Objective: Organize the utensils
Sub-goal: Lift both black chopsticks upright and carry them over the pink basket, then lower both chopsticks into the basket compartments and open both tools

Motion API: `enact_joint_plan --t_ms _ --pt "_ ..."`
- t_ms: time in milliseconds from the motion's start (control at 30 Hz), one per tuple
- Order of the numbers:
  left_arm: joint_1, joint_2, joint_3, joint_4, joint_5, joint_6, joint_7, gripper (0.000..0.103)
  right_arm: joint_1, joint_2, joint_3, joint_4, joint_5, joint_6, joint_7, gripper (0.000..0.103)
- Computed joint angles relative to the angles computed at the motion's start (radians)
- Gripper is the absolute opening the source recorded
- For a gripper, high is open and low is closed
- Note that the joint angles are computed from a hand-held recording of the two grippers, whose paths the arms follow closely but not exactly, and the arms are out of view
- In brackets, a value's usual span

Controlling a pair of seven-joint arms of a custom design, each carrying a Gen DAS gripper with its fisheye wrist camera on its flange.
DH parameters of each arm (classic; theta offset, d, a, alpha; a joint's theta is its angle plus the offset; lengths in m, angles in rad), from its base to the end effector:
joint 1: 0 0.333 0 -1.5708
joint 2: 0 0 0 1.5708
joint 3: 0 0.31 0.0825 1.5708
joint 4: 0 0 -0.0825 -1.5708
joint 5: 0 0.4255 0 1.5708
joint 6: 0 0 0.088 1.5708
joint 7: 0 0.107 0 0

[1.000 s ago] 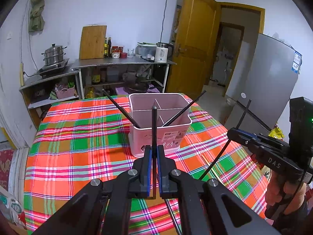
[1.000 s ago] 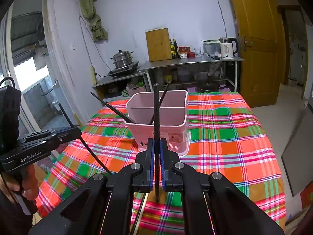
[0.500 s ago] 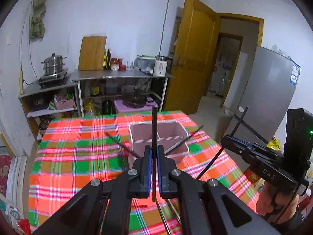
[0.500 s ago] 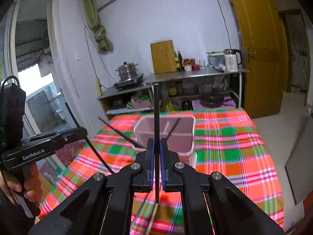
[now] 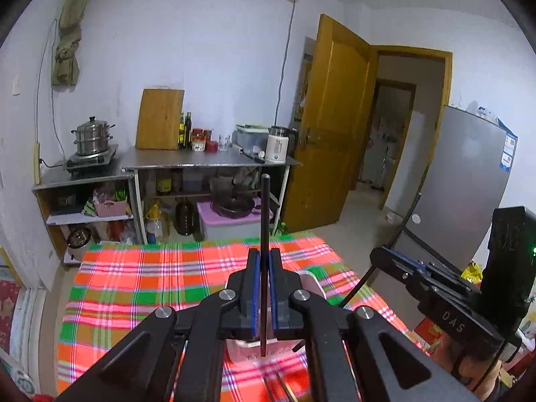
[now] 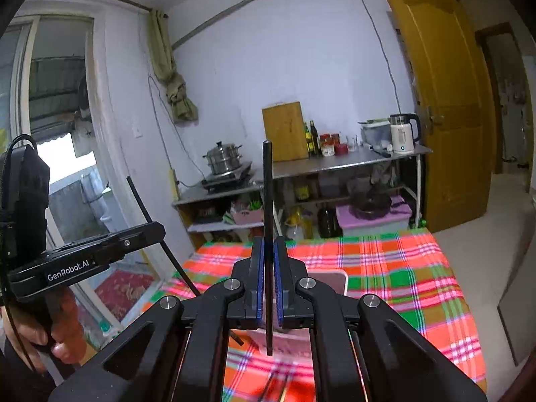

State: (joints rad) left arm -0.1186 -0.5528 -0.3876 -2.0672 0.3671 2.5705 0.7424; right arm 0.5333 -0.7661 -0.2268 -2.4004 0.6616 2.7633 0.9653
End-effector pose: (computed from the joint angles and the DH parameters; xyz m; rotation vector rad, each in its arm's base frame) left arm 0.3913 -0.2896 0.7439 -1.6291 1.5344 -1.1342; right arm 0.4143 0.0731 0.6801 -1.6000 1.0635 -0.4262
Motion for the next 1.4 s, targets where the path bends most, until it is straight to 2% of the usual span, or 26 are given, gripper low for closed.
enact_joint_plan --t_ms 200,400,733,933,1167,1400 --pt "0.033 0.053 -0.002 0.034 0.038 0.047 -0.009 0.005 0.047 0.064 -0.027 0.051 0.048 0.048 -0.038 0.005" --pt "0.028 0.098 0.016 0.008 0.034 0.098 -0.024 0.005 0.072 0.117 -0.036 0.063 0.085 0.092 -0.075 0.005" --pt "0.005 0.139 0.039 -0.029 0.016 0.104 -0.008 0.005 0.032 0.140 -0.005 0.031 0.087 0.066 -0.096 0.005" --pt "-0.005 0.113 0.045 -0.069 0.003 0.109 -0.010 0.005 0.005 0.142 0.004 0.027 0.086 0.026 -0.092 0.006" --pt "0.005 0.051 0.034 -0.120 0.003 0.135 -0.030 0.006 -0.012 0.105 0.010 0.003 0.086 0.020 -0.104 0.013" --pt "0.022 -0.072 -0.001 -0.201 0.005 0.148 -0.068 0.006 -0.014 0.003 -0.008 -0.055 0.079 0.011 -0.128 0.013"
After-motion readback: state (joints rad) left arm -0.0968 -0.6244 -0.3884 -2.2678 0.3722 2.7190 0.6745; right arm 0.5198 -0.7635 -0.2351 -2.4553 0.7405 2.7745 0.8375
